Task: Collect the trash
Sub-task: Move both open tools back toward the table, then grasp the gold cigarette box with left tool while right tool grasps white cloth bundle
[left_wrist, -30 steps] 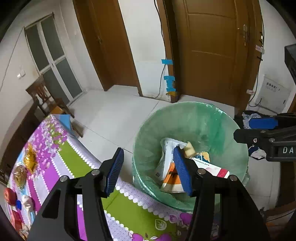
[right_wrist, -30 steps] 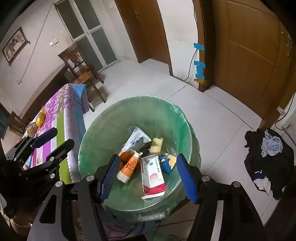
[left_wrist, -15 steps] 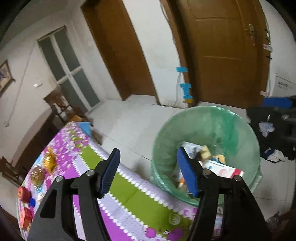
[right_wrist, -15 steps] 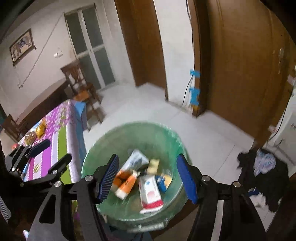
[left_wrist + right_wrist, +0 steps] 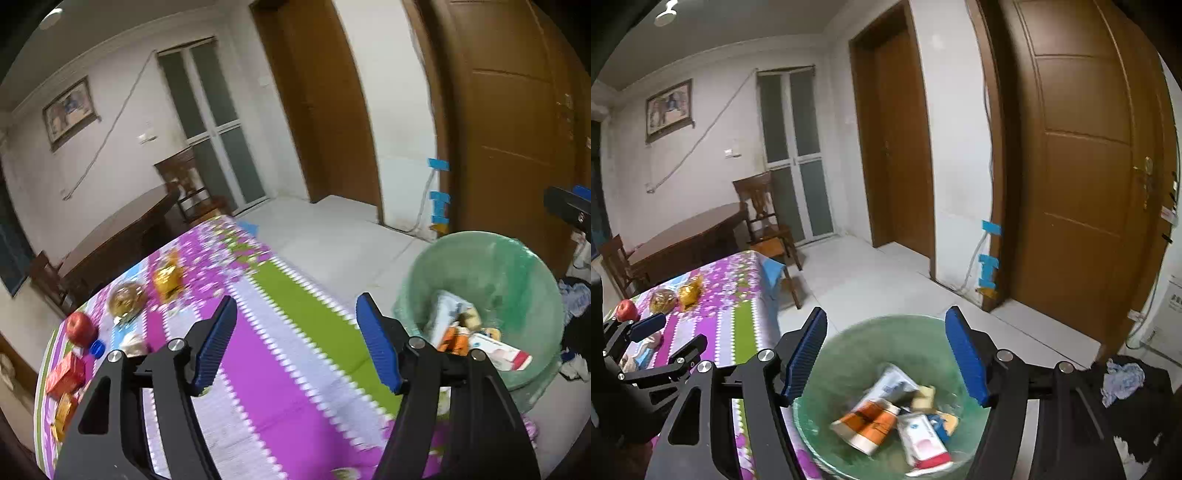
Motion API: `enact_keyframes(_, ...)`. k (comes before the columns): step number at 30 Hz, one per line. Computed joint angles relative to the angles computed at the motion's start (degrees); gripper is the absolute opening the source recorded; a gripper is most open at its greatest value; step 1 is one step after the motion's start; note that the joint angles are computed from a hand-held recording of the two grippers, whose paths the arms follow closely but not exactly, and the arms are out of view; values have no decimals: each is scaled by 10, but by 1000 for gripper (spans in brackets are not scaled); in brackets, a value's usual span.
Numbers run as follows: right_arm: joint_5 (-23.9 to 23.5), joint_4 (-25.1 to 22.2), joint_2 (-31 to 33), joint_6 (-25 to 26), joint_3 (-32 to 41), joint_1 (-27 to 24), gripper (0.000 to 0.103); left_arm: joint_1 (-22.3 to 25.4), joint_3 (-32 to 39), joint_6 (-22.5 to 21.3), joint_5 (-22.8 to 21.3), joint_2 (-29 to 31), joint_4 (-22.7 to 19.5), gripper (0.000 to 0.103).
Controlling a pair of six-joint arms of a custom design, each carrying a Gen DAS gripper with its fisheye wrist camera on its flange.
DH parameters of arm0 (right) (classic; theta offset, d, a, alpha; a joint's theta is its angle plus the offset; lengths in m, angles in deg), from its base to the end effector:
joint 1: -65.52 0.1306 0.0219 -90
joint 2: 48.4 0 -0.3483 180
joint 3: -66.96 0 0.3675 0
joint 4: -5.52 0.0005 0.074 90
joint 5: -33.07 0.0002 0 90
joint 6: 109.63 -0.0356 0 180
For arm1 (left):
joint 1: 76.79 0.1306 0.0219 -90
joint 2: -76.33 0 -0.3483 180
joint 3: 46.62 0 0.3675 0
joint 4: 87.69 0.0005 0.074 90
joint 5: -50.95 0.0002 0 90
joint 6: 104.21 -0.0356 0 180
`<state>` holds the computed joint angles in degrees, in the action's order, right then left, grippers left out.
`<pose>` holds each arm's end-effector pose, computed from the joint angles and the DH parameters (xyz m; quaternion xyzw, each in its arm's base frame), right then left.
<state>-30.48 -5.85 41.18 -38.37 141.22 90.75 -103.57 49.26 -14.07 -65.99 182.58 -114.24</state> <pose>0.4306 0.1848 0.3341 0.0730 0.8341 0.0107 0.5466 0.5117 -0.2407 0.3352 0.0992 0.8706 0.1015 0.4711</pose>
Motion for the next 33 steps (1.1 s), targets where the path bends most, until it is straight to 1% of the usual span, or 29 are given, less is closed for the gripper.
enact_keyframes(2, 8, 16, 8, 6, 4, 13, 72, 7, -14, 8, -8, -10, 4, 67)
enact_keyframes(5, 12, 27, 25, 14, 18, 32, 73, 19, -33, 18, -15, -25, 7, 69)
enact_keyframes(7, 13, 33, 38, 18, 29, 45, 76, 29, -53, 31, -14, -40, 8, 71)
enact_keyframes(8, 13, 36, 45, 19, 35, 51, 80, 35, -60, 35, -12, -45, 10, 73)
enact_keyframes(11, 12, 45, 66, 26, 52, 70, 82, 53, -88, 46, -5, -68, 12, 76)
enact_keyframes(13, 4, 42, 83, 31, 68, 81, 83, 64, -108, 53, -1, -85, 15, 77)
enact_keyframes(14, -1, 38, 93, 32, 78, 87, 84, 74, -124, 57, 2, -98, 18, 80)
enact_keyframes(16, -11, 30, 113, 34, 98, 98, 84, 91, -148, 61, 8, -119, 23, 83)
enact_keyframes(19, -24, 17, 144, 40, 129, 114, 89, 121, -181, 62, 20, -151, 28, 86)
enact_keyframes(21, -33, 10, 162, 46, 148, 125, 93, 138, -199, 60, 19, -169, 33, 88)
enact_keyframes(24, -57, -8, 196, 60, 187, 141, 98, 171, -222, 68, 23, -193, 34, 90)
enact_keyframes(27, -84, -33, 233, 80, 233, 159, 98, 207, -242, 80, 36, -216, 29, 91)
enact_keyframes(29, -110, -61, 263, 101, 273, 172, 98, 236, -256, 86, 47, -233, 25, 93)
enact_keyframes(30, -133, -83, 281, 115, 300, 178, 98, 248, -259, 88, 55, -238, 22, 95)
enact_keyframes(32, -180, -111, 308, 137, 339, 186, 98, 289, -266, 87, 92, -253, 10, 96)
enact_keyframes(33, -220, -134, 326, 157, 368, 191, 98, 311, -267, 82, 114, -258, 4, 96)
